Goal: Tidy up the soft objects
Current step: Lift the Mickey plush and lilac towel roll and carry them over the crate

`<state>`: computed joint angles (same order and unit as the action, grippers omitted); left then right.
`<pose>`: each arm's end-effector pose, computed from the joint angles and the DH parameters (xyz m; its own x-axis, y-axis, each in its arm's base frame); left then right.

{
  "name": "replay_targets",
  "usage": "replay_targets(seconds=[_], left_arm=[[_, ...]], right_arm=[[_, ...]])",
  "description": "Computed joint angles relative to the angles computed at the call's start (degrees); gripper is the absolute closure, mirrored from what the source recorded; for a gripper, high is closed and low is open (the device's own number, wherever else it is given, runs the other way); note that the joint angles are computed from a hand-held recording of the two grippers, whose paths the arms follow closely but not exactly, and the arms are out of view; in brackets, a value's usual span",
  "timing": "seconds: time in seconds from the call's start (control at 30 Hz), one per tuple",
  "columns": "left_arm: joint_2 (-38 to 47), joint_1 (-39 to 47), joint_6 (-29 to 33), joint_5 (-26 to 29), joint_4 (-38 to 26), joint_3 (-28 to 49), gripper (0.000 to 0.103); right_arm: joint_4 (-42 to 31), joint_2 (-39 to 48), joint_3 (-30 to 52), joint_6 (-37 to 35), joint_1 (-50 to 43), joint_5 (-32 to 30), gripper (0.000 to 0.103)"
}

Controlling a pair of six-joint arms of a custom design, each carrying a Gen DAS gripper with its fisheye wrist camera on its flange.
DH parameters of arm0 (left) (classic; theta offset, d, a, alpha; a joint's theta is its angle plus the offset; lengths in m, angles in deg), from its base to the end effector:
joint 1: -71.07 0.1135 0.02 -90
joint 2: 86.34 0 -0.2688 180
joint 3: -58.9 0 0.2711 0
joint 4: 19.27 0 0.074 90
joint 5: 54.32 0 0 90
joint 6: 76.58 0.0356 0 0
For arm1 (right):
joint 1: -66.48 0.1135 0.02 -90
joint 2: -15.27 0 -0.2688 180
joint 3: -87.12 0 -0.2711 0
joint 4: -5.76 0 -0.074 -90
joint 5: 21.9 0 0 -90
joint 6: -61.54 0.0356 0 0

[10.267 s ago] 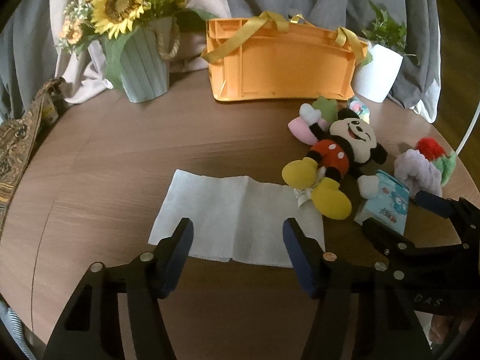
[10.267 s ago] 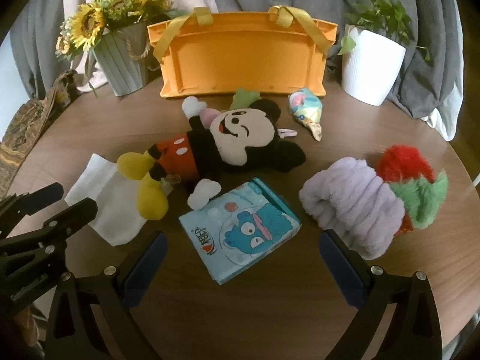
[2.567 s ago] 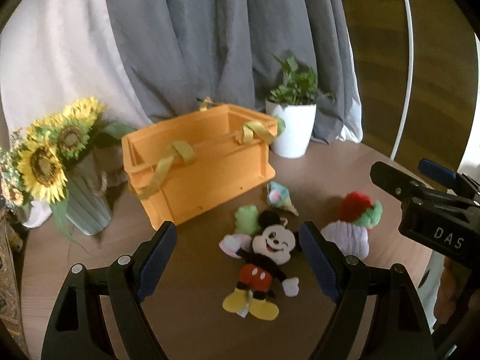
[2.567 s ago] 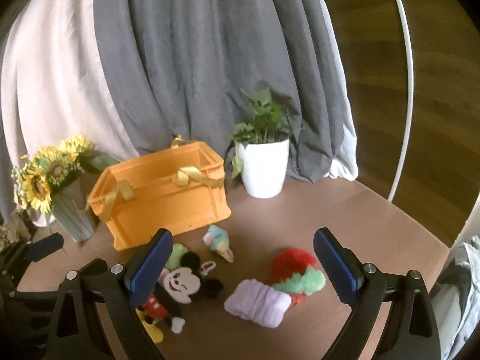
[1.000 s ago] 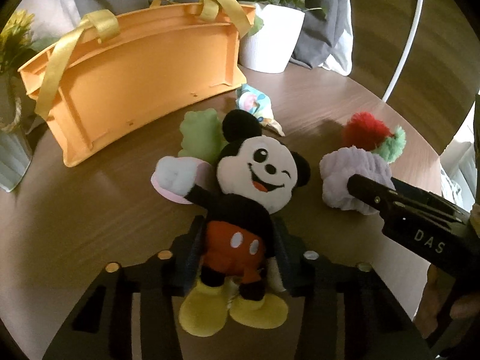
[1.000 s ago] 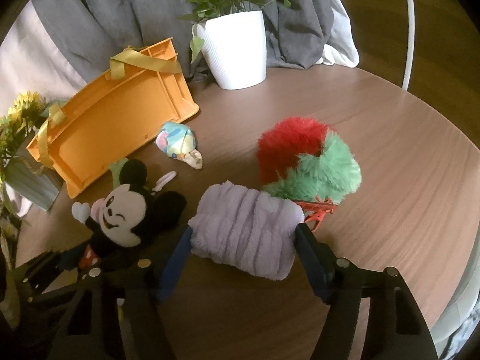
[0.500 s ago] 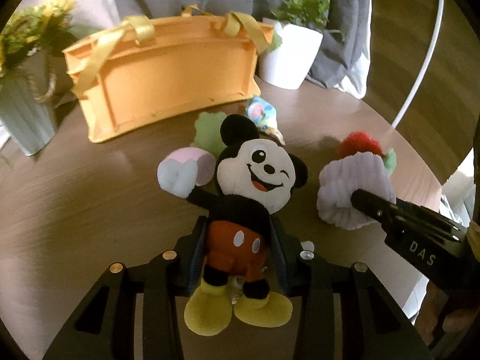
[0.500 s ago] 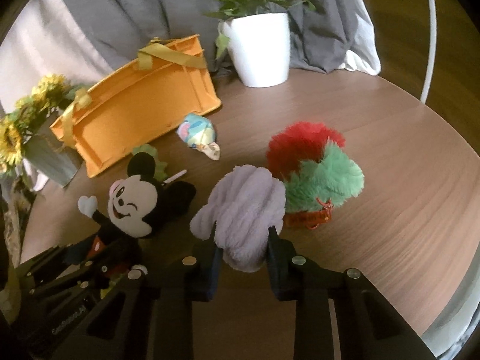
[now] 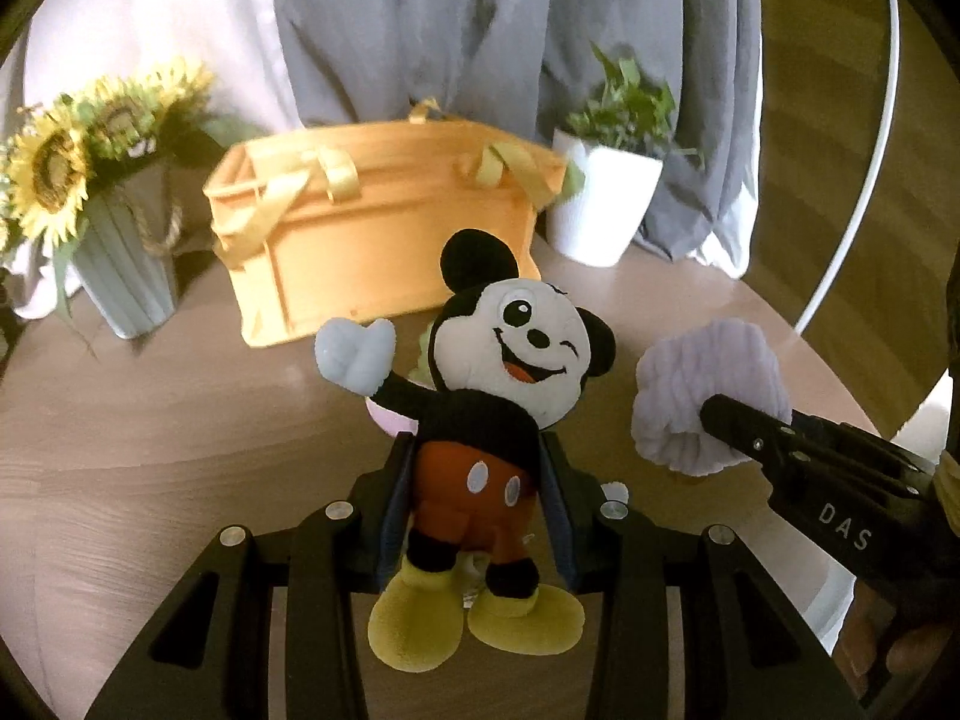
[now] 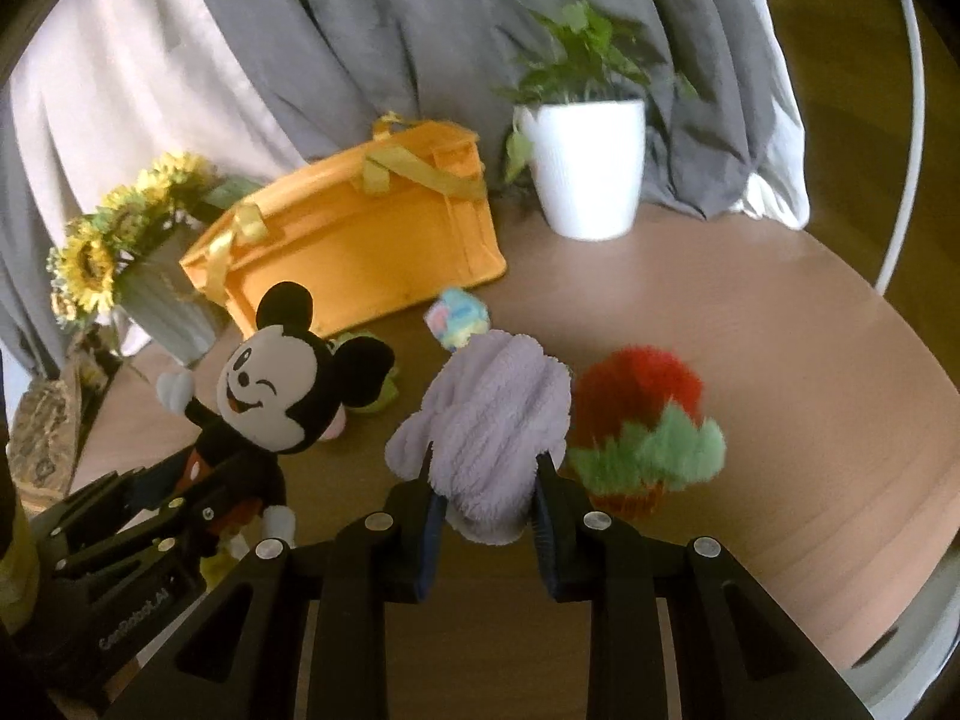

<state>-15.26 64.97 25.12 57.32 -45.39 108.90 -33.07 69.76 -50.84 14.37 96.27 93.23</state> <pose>0.2557 -0.0405 0.1917 -0.6439 0.2584 -0.7202 0.4886 0.8632 -0.1272 0.1768 0.0838 0.1910 -0.6456 0.3396 -0.6840 0.2995 0.9365 0.1822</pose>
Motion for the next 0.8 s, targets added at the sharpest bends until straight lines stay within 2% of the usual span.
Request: replay_targets(seconds=[0.4, 0.8], left_arm=[[-6.5, -3.2, -8.9, -5.2, -0.3, 1.8, 0.064], [-8.4, -5.7, -13.6, -9.7, 1.9, 4.8, 0.064]], right_arm=[[2.5, -5.7, 3.2, -13.8, -5.4, -3.3, 0.076], [7.7, -6.1, 6.5, -21.2, -12.2, -11.6, 0.076]])
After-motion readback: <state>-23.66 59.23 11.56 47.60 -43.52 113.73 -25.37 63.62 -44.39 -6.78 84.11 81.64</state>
